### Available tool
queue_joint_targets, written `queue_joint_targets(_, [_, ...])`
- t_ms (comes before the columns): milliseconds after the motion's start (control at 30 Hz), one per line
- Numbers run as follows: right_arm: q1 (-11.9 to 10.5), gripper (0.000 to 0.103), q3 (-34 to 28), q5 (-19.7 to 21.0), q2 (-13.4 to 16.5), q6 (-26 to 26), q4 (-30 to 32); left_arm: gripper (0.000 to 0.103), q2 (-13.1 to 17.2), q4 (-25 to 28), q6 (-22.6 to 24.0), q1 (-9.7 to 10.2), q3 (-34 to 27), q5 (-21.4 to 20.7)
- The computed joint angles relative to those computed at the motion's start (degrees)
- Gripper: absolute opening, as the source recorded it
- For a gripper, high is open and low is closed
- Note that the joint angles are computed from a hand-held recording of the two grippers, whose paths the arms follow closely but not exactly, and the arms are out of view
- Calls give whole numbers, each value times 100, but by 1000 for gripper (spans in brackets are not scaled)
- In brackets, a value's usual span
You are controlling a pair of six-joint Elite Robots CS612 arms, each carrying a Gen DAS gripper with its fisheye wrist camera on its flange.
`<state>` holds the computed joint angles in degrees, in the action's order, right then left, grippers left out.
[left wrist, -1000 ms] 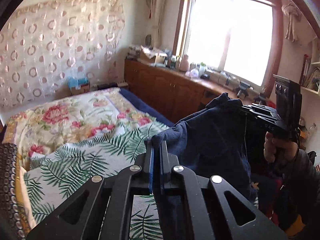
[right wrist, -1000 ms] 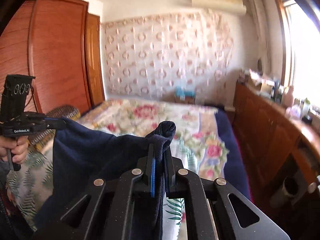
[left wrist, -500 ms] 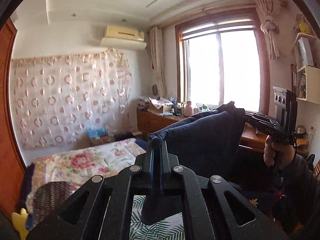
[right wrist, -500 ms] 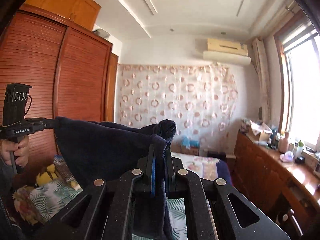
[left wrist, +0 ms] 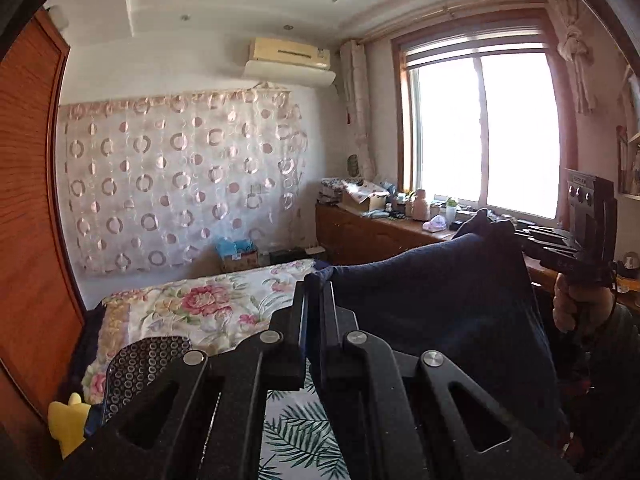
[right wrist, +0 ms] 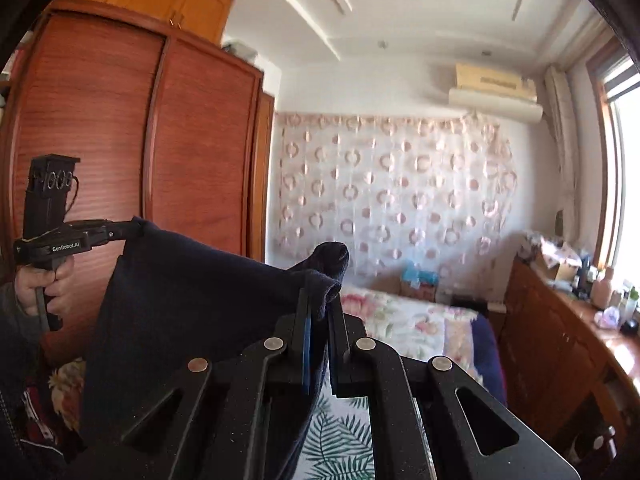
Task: Fold small clothes
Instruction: 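Grasp the folded shirt with the left tool while the right tool grasps it too, then lower the navy shirt onto the quilt and open both tools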
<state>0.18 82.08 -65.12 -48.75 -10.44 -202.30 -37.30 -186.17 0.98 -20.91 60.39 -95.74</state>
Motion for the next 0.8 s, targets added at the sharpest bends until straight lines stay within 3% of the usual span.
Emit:
queue_joint_targets(133, [170,9,-1410,-372,771,114,1890,19,938,1477,-327,103,-1364,717])
queue_joint_targets(167, [204,20,-1759,-502,963,131,2351,20,1143,1946,-438,160,-1683,596])
queue_joint_targets(233, [273,32,-2351,-1070,1306,71,3078,23,1306,2355,-454,159,-1854,730])
queue_joint_targets(300, [267,33,-2658,-1269,1518,-53,3444,44,1338,2386,-367,159,-1772,750])
queue_joint_targets(333, [260,35,-2704,-1360,1560,-93,3557,46,1331,2384,-373,168,-1692,694])
queue_joint_targets(433, [245,37,-2459,-1331,1452,-122,3679,58,1188,2237,-447,138,-1306,617])
queue_joint_targets(667, [219,37,-1382,-964,938,-88,3316,58,733,1741,-624,52,-272,636])
queue_joint_targets(800, [116,37,-1131,-580,932,-68,3305,58,565,1556,-664,8,195,505])
